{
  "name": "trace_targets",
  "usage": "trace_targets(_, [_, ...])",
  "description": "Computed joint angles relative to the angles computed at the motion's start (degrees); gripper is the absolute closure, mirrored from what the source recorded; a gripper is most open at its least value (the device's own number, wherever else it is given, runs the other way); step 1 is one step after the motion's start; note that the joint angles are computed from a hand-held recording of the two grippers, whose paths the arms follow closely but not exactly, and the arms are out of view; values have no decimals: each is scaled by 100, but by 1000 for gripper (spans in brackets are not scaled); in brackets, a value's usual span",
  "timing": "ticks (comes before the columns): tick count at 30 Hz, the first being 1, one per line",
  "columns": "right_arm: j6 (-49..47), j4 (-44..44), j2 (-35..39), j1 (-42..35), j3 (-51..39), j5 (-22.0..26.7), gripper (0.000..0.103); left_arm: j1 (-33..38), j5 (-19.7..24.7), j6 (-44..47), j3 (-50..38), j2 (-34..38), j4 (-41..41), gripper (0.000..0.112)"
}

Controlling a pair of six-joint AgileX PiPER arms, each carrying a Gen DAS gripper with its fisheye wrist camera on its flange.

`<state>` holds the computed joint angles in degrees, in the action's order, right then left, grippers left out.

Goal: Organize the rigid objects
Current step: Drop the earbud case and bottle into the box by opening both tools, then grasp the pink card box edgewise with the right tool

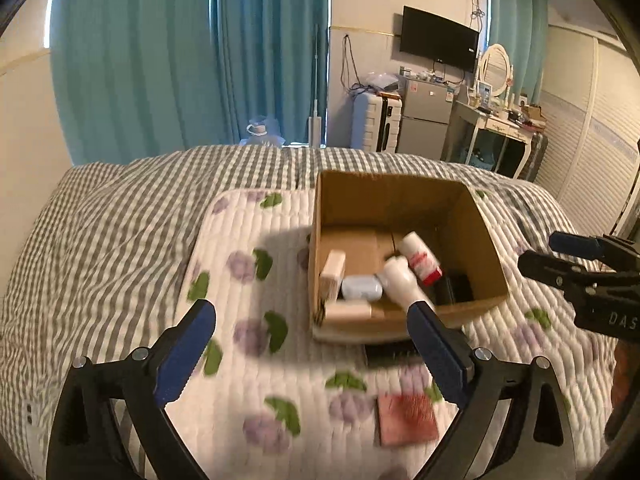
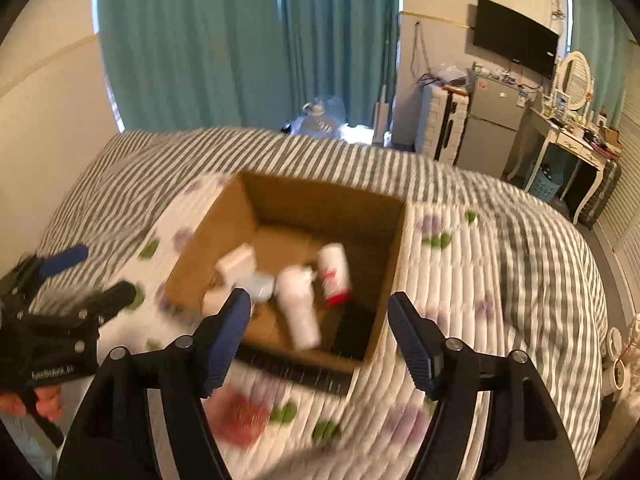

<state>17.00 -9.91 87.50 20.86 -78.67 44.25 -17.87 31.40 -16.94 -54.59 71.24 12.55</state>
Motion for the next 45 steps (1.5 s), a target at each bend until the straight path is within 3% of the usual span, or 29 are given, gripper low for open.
trace_targets(5, [662, -341, -571, 647, 1287, -422, 32, -249, 134, -535, 851, -521, 424, 13])
trace_targets(7, [815, -468, -584, 861, 1673, -644, 32, -141, -57, -300, 1181, -591, 132, 13])
trace_targets(9, [1088, -810, -419, 1161, 2038, -876, 32, -220, -226, -682, 1464, -575, 463, 13])
trace_targets(14, [745, -690, 217, 1463, 2069, -909, 32, -221, -483, -1257, 1744, -332, 1052, 13])
trace_targets(17, [411, -420, 657, 1547, 1890, -827, 32, -4, -634, -1152, 1832, -288, 958, 13])
trace_targets(23, [562, -730, 1336, 1878, 1597, -684, 32, 343, -777, -907, 1894, -174, 765, 13])
trace_targets(28, [1318, -1238, 1181, 1831, 1767, -946, 49, 537, -803, -613, 1883, -137, 415, 13])
trace_targets(30, [1554, -1395, 1140, 1779, 1821, -1037, 62, 456, -764, -831, 1889, -123, 633, 13])
trace_targets(35, [1439, -1341, 1420, 1609, 1456, -961, 69, 207, -650, -1265, 1841, -10, 1107, 13])
trace_targets(39, [2525, -2331, 1234, 1865, 1618, -940, 85, 117, -570, -1346, 1804, 59, 1211, 13])
trace_targets(41, [2931, -2617, 1008, 1776, 1798, -1016, 88, 86, -553, -1353, 1790, 93, 1237, 13])
trace_targets(45, [2289, -1621, 903, 1223, 1880, -1348, 87, 11, -506, -1441, 1758, 157, 1357, 13])
